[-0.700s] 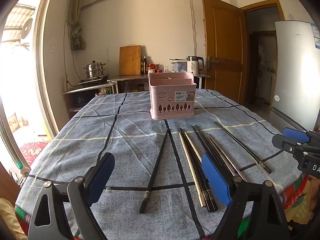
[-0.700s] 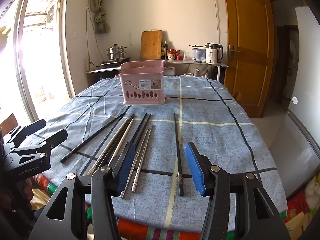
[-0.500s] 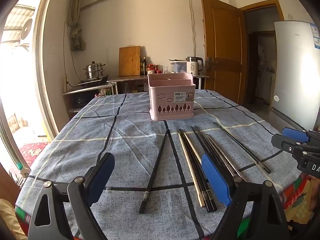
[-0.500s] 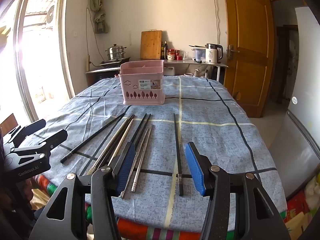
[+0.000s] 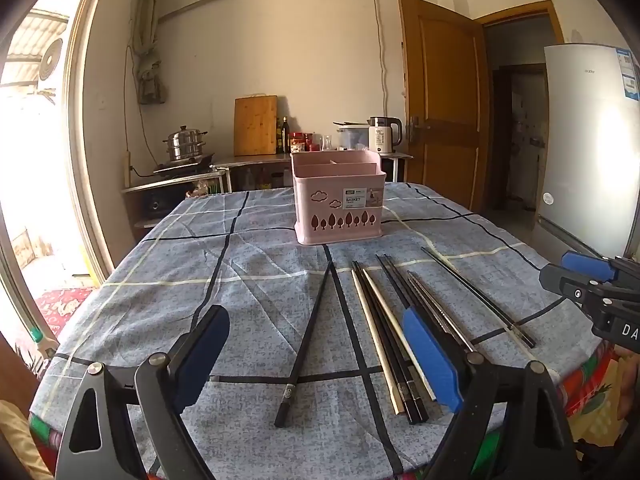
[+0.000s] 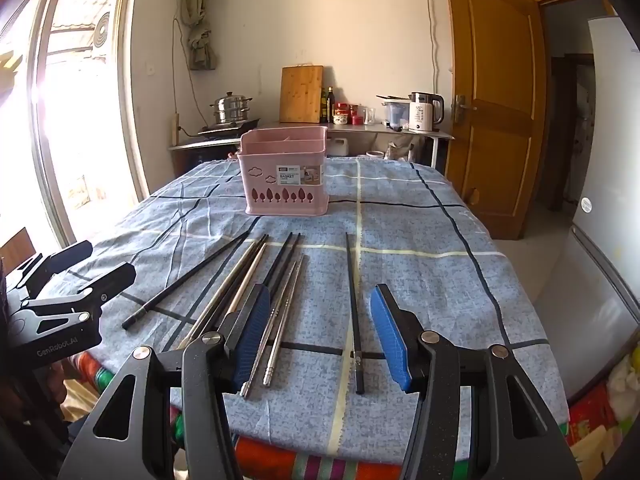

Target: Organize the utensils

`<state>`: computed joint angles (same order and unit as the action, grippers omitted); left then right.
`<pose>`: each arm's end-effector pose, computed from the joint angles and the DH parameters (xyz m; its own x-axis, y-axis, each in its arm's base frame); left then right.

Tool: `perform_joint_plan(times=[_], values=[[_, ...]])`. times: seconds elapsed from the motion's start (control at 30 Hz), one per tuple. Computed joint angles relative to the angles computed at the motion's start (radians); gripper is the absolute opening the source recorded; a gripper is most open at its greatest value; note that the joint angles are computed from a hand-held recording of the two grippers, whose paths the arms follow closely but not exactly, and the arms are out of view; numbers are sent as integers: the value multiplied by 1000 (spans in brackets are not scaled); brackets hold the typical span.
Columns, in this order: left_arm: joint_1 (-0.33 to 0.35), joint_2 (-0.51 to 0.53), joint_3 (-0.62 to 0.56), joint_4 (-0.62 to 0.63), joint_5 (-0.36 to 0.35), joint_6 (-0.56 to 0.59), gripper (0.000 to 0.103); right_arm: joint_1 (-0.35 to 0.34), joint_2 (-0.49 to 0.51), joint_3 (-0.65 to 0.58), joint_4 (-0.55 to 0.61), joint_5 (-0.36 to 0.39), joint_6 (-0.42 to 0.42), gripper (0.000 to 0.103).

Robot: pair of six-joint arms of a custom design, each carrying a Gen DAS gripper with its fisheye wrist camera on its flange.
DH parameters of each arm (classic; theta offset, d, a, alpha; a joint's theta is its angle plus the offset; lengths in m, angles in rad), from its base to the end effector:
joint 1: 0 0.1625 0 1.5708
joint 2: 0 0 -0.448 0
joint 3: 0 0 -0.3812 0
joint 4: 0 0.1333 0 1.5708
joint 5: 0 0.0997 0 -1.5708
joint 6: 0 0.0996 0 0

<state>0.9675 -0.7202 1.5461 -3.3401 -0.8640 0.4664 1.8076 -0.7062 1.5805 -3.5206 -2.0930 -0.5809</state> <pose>-0.2426 -0.7011 0.2140 -0.6760 0.2161 -0.7045 0.7132 0.4324 -0.5517 0.2476 -0.6693 0.2075 -0.7292 -0.0669 0.6810 -0.6121 0.5088 -0.6054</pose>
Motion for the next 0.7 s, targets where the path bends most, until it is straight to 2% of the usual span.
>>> perform_joint_plan(times=[0.7], values=[[-2,-7,8,20,-12,-3,89,2,2,1,-13,3,-4,54]])
